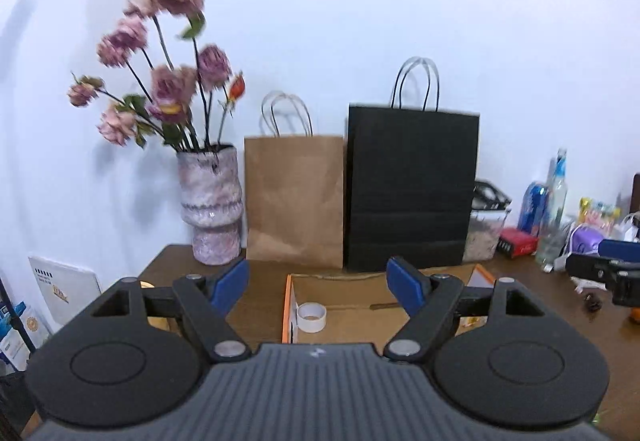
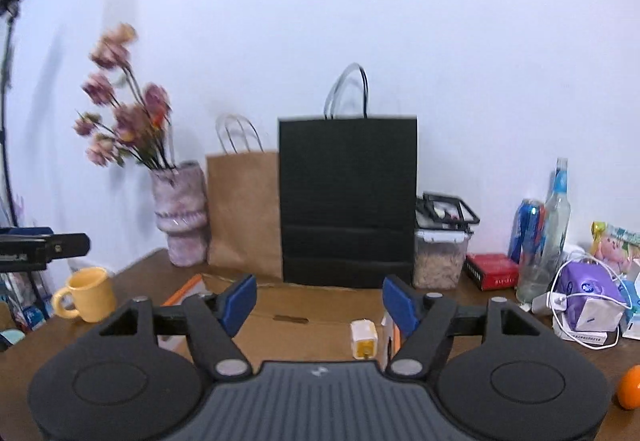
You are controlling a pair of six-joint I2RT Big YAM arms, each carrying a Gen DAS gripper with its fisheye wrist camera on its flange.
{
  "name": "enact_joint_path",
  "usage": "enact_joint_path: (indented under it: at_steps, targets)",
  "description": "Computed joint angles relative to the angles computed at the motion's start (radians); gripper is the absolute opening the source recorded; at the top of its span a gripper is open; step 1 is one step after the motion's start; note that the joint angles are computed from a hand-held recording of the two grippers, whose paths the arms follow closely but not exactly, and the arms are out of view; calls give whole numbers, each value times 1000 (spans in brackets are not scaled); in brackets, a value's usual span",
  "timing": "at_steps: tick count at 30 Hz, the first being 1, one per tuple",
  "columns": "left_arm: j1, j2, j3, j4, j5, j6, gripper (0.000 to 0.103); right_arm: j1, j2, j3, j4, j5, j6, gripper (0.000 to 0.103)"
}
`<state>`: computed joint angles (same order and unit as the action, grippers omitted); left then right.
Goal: Organize rigid objects
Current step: 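Lift both tools out of the red box and back away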
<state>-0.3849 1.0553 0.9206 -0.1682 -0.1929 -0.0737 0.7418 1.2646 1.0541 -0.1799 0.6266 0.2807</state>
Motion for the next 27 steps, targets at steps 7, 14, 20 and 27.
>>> enact_joint_path:
  at_steps: [7, 14, 20, 27]
  targets:
    - [-56, -159, -154, 114, -55, 1, 87, 130, -70, -124, 206, 160, -132, 74]
    - [-92, -247, -245, 183, -88, 42, 91, 194, -86, -162, 241, 237, -149, 74]
    - [-116, -326, -293, 166, -113, 13, 93, 233, -117, -199, 243, 278, -130, 78]
    - [-227, -505, -386, 84, -257, -17, 93, 363, -186, -285, 228, 406, -103, 80]
